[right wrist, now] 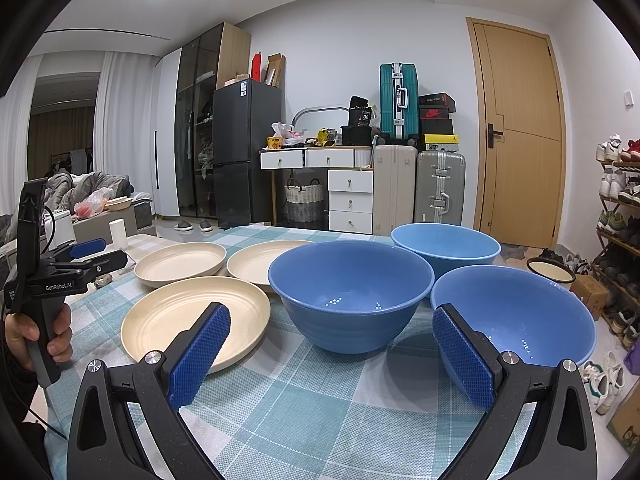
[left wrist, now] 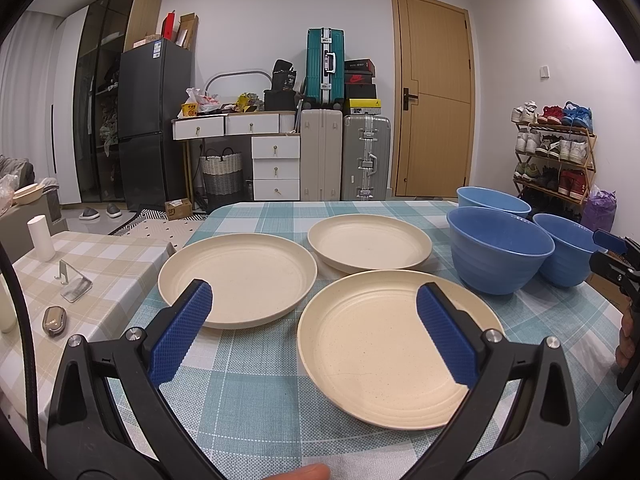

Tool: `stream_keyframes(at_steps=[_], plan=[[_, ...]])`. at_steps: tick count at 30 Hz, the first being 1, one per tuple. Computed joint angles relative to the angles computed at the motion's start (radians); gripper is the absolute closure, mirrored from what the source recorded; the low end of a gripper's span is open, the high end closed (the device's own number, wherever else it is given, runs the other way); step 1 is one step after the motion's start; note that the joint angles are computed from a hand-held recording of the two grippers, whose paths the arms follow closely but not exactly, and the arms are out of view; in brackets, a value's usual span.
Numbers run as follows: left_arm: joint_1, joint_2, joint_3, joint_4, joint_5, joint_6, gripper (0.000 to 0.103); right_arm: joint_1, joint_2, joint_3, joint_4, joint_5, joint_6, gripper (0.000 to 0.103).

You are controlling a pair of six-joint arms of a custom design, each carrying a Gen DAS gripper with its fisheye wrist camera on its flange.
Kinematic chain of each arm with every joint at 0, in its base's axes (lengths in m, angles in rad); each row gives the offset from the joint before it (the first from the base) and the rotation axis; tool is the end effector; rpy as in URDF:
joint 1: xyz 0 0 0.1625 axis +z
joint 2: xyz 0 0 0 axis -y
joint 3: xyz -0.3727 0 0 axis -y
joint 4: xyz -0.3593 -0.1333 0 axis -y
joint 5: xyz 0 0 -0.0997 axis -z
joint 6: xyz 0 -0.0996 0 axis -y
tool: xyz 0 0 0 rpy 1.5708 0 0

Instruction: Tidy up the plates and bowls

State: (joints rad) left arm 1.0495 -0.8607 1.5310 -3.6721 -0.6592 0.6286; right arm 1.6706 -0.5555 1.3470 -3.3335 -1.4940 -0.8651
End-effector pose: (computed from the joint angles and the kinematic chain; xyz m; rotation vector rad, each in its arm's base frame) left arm -0.1143 -0.6249 0.3121 0.3248 1.8680 -1.4680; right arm 0.2107 -0.6899 0.1297 1.2286 -2.2345 1.2847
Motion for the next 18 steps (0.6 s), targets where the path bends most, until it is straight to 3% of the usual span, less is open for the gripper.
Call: stream_keyframes(at_steps=[18], plan=[[0.0, -0.001, 0.001, 0.0, -0.003, 0.002, 0.001, 0.003, 0.0, 0.009, -0.01, -0.004, 0.002, 0.0]])
